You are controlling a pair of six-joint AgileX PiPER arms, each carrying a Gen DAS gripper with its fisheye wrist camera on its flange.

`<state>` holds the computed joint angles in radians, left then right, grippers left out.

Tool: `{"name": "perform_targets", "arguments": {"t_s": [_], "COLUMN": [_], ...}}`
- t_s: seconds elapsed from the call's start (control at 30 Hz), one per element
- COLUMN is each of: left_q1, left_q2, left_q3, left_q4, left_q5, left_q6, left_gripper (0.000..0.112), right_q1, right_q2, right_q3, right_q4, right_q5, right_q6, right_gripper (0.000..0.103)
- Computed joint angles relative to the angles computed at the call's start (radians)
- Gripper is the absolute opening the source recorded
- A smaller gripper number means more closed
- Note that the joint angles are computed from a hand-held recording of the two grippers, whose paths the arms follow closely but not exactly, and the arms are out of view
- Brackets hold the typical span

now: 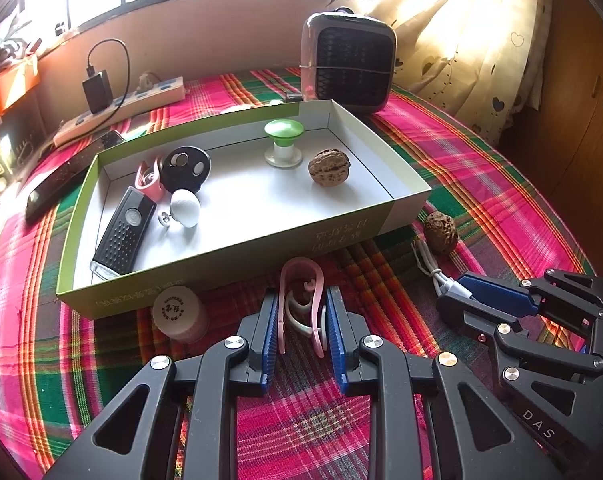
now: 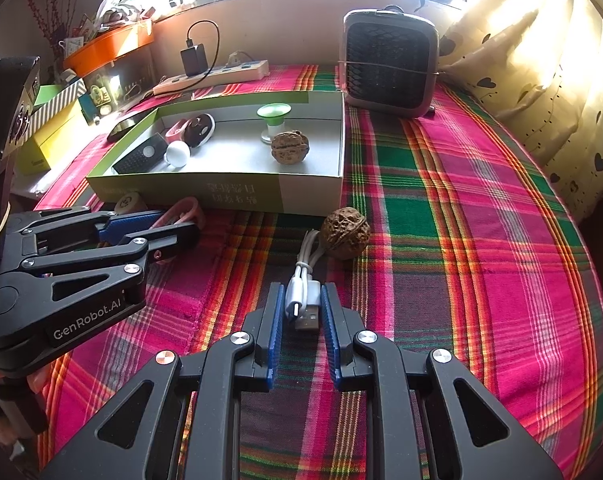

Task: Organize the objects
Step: 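Carry the pink clip and white USB cable over the box with both grippers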

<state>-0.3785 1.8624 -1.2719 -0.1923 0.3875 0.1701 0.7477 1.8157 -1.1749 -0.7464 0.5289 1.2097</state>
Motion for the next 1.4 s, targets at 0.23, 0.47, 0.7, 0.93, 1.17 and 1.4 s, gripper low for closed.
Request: {"name": "perform_targets", "arguments": {"t_s": [0.23,0.47,0.7,0.93,1.17,1.4], "left_q1": [0.005,0.016,0.034,0.051,0.077,0.111], "left_q2": [-0.044,-0.083,-0.111,-0.116,-0.104,-0.079], "left_q3": [0.039,0.069,0.072,0.059,0.024,-0.022], "left_q4": [-0.015,-0.025,-0.049,-0.069,-0.101,-0.146], "left_q5": [-0.020,-0.035,-0.035,-0.027,-0.001,0.027], "left_q6": [0.014,0.023,0.049,0.065,0.097,0.127], "left_gripper": [0.021,0.021,0.021,0.021,0.021,0.021], "right_q1": [0.014,0.027,0.030,0.027,0.013,-0.011], "right_q2": [-0.012,-0.015,-0.015,-0.007,0.010,0.046], "right_q3": [-0.004,-0.023,-0.050,-0.082,-0.133,-0.219], "right_q4": [-0.019,-0.023,-0.024,-0.012,0.016,0.077], "right_q5": [0.004,0.010,0.018,0.021,0.020,0.021], "right_q6": [0.016,0.011,-0.005,-0.037,-0.097,-0.210], "right_gripper": [0.020,0.020,0.020,0.020,0.020,0.020]}}
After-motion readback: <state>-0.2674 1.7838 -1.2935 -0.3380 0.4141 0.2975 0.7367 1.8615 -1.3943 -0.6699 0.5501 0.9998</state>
